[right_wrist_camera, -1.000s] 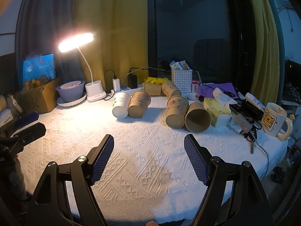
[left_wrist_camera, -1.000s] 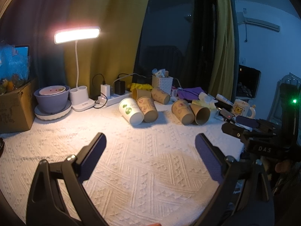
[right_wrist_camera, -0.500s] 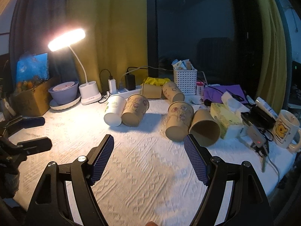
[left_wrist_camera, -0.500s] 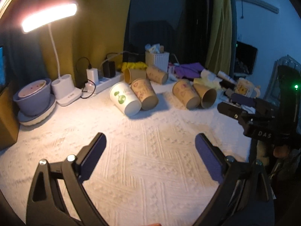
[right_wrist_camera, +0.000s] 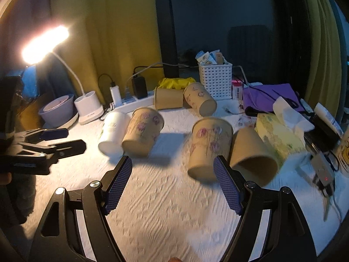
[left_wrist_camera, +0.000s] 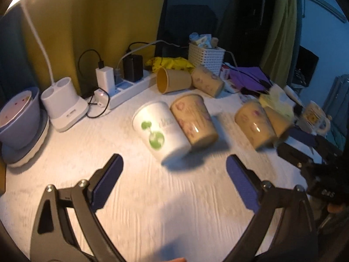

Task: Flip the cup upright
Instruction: 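Move the left tool to the white globe-print cup and close around it, then lift the white cup off the table with the left tool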

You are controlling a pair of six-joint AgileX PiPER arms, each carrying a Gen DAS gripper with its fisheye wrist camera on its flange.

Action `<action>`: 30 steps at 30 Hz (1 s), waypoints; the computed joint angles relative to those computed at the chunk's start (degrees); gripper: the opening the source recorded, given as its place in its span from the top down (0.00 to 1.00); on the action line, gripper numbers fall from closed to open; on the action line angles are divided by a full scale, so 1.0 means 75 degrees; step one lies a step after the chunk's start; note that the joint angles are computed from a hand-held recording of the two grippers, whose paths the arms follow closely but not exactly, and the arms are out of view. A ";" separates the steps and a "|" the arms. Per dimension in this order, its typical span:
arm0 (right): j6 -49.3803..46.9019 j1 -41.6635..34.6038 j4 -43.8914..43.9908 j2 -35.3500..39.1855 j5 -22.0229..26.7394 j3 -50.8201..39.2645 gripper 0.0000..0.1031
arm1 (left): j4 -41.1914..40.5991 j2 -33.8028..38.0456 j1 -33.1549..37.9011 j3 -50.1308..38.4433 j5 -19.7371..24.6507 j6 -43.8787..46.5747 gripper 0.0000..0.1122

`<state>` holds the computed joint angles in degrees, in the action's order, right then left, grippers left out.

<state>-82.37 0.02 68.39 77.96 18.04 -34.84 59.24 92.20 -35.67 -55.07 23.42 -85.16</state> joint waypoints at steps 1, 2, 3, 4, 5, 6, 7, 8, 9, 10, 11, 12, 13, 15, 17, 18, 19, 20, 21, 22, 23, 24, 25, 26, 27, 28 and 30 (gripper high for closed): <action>0.0042 0.0043 -0.0001 0.0144 -0.0039 -0.0145 0.23 | -0.0316 0.0162 0.0151 -0.0198 -0.0077 0.0314 0.14; 0.0189 0.0106 -0.0102 0.0317 -0.0093 -0.0329 0.23 | -0.0713 0.0326 0.0366 -0.0394 -0.0264 0.0678 0.14; 0.0327 0.0175 -0.0200 0.0498 -0.0162 -0.0503 0.23 | -0.0890 0.0431 0.0453 -0.0524 -0.0317 0.0857 0.14; 0.0503 0.0231 -0.0333 0.0655 -0.0221 -0.0649 0.23 | -0.1038 0.0567 0.0534 -0.0670 -0.0334 0.0997 0.14; 0.0758 0.0268 -0.0540 0.0799 -0.0250 -0.0790 0.23 | -0.1250 0.0740 0.0641 -0.0857 -0.0353 0.1220 0.15; 0.1131 0.0308 -0.0860 0.0990 -0.0262 -0.0983 0.23 | -0.1444 0.0854 0.0722 -0.0976 -0.0373 0.1407 0.15; 0.1451 0.0339 -0.1131 0.1154 -0.0271 -0.1146 0.23 | -0.1736 0.0995 0.0835 -0.1112 -0.0402 0.1668 0.15; 0.1814 0.0376 -0.1420 0.1323 -0.0274 -0.1321 0.23 | -0.2193 0.1139 0.0974 -0.1239 -0.0468 0.2070 0.15; 0.2071 0.0388 -0.1619 0.1484 -0.0256 -0.1490 0.23 | -0.2521 0.1233 0.1073 -0.1318 -0.0535 0.2366 0.15; 0.2278 0.0398 -0.1776 0.1597 -0.0238 -0.1616 0.23 | -0.2763 0.1347 0.1175 -0.1405 -0.0577 0.2586 0.15; 0.2433 0.0409 -0.1890 0.1719 -0.0232 -0.1747 0.23 | -0.2889 0.1432 0.1230 -0.1474 -0.0598 0.2710 0.15; 0.2467 0.0413 -0.1905 0.1798 -0.0236 -0.1824 0.23 | -0.3002 0.1480 0.1269 -0.1512 -0.0627 0.2825 0.15; 0.2476 0.0407 -0.1903 0.1869 -0.0228 -0.1898 0.23 | -0.3267 0.1589 0.1352 -0.1591 -0.0675 0.3085 0.15; 0.2467 0.0398 -0.1877 0.1973 -0.0231 -0.1987 0.23 | -0.3889 0.1768 0.1454 -0.1748 -0.0678 0.3673 0.19; 0.2526 0.0393 -0.1919 0.2014 -0.0228 -0.2019 0.23 | -0.5120 0.2015 0.1614 -0.1966 -0.0611 0.4862 0.31; 0.2533 0.0395 -0.1929 0.2010 -0.0229 -0.2016 0.23 | -0.5750 0.2122 0.1682 -0.2080 -0.0523 0.5437 0.37; 0.2578 0.0396 -0.1976 0.2014 -0.0220 -0.2035 0.23 | -0.6109 0.2194 0.1715 -0.2136 -0.0504 0.5762 0.39; 0.2595 0.0408 -0.1999 0.1983 -0.0231 -0.2008 0.23 | -0.6702 0.2291 0.1782 -0.2206 -0.0473 0.6342 0.42; 0.2588 0.0411 -0.1998 0.1961 -0.0232 -0.1997 0.23 | -0.6989 0.2353 0.1818 -0.2232 -0.0473 0.6615 0.47; 0.2547 0.0408 -0.1974 0.1927 -0.0237 -0.1975 0.23 | -0.7029 0.2391 0.1833 -0.2247 -0.0495 0.6651 0.47; 0.2636 0.0439 -0.2053 0.1895 -0.0260 -0.1952 0.23 | -0.6933 0.2365 0.1845 -0.2166 -0.0632 0.6564 0.47; 0.2706 0.0454 -0.2118 0.1852 -0.0270 -0.1922 0.23 | -0.6734 0.2332 0.1843 -0.2111 -0.0689 0.6370 0.47; 0.2782 0.0460 -0.2191 0.1789 -0.0270 -0.1883 0.23 | -0.6784 0.2307 0.1857 -0.2073 -0.0752 0.6416 0.47; 0.2886 0.0476 -0.2288 0.1702 -0.0277 -0.1830 0.23 | -0.6851 0.2229 0.1874 -0.1972 -0.0868 0.6452 0.47; 0.2985 0.0488 -0.2379 0.1621 -0.0275 -0.1787 0.23 | -0.6809 0.2181 0.1878 -0.1944 -0.0885 0.6420 0.47; 0.3088 0.0509 -0.2476 0.1516 -0.0277 -0.1729 0.23 | -0.6593 0.2060 0.1831 -0.1849 -0.0929 0.6242 0.48; 0.3350 0.0567 -0.2713 0.1310 -0.0288 -0.1618 0.23 | -0.6233 0.1874 0.1749 -0.1707 -0.0980 0.5896 0.48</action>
<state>-57.24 4.27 48.05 87.79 15.88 -46.98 12.50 106.26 -22.55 -67.88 16.07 -40.94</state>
